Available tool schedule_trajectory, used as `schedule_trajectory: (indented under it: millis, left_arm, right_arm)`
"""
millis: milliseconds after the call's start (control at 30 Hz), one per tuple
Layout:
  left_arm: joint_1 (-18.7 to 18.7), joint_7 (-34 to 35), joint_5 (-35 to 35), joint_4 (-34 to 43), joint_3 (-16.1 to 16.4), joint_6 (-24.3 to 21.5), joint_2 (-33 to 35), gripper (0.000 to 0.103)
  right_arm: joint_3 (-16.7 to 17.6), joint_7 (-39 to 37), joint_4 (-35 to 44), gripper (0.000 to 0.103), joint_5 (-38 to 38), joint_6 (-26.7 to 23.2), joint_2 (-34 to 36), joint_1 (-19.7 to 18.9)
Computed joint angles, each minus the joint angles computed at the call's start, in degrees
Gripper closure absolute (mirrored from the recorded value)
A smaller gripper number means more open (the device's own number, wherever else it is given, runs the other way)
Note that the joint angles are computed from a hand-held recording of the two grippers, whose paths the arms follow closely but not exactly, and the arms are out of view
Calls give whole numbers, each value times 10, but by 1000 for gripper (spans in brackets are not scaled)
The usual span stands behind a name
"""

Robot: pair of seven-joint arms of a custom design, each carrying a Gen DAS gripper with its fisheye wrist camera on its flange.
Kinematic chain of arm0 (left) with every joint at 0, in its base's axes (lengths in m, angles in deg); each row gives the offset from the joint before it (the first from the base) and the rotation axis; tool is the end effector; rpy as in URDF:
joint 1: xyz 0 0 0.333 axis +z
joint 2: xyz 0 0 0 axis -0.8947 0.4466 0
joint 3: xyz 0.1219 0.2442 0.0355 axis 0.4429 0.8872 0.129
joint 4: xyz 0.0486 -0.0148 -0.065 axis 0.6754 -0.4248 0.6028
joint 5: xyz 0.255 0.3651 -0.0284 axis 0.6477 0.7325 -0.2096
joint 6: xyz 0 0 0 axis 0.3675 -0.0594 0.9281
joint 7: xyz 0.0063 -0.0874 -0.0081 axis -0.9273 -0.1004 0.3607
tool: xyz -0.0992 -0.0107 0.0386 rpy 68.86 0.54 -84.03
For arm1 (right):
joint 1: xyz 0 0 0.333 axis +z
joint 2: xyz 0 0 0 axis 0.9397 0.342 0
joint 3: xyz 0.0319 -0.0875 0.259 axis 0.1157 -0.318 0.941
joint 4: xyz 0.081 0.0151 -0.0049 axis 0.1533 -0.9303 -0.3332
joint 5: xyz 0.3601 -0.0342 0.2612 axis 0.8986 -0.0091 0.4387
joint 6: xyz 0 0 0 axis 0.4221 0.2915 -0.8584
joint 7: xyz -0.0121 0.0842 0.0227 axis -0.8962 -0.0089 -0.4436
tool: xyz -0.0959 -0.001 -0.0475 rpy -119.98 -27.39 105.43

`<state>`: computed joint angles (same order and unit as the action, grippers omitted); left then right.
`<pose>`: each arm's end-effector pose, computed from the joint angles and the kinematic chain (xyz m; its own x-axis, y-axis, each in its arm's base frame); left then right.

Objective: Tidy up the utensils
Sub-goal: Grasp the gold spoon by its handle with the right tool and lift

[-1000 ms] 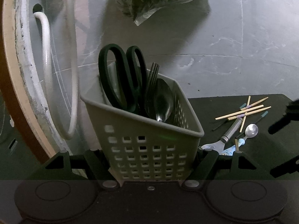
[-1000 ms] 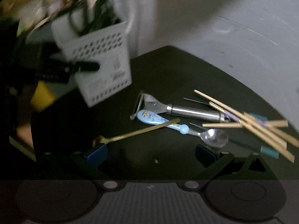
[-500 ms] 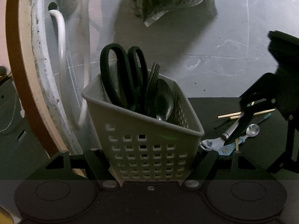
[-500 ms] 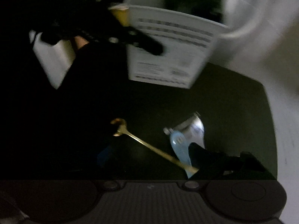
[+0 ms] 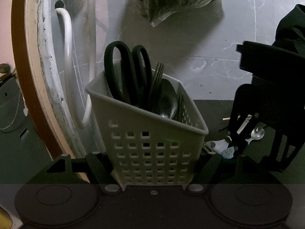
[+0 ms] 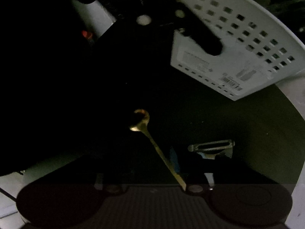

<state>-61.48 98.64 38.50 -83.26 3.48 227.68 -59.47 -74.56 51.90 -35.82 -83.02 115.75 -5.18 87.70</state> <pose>0.6138 -0.3475 0.3853 -0.6378 -0.7683 -0.0542 -0.3564 0.3568 -0.8635 0.6337 0.2690 0.4157 0.9612 -0.2731 0.0379 -0.2676 -0.9572 -0.1098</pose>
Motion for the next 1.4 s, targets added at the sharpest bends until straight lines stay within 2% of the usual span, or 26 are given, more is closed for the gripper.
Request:
schedule_trajectory:
  millis: [33,167,300,500,867,1067,1233,1400]
  left_arm:
    - [2,1,1,0,-2,0,1,26]
    - [21,11,3,4,-21,-5,7,26]
    - [32,22,3,7,-34,-8,14,26]
    - [51,43,-4,11,-56,-13,22,26]
    - [80,107,-32,27,-93,-41,40,26]
    - [80,156,-66,45,-101,-62,52,26]
    - [79,197,-96,57,-106,-74,60,26]
    - [77,234,-129,62,-107,-83,60,26]
  right_arm:
    - [-1,2,6,80,-2,1,4,0]
    - [-1,4,-2,88,-5,14,-1,0]
    - [-1,22,-45,98,-6,50,-26,2]
    - [-5,103,-132,99,-23,134,-81,5]
    - [-6,392,-323,100,-37,335,-200,-4]
    - [22,592,-416,100,-113,410,-271,-16]
    - [54,788,-481,100,-187,479,-332,-58]
    - [112,956,-531,99,-250,568,-386,-129]
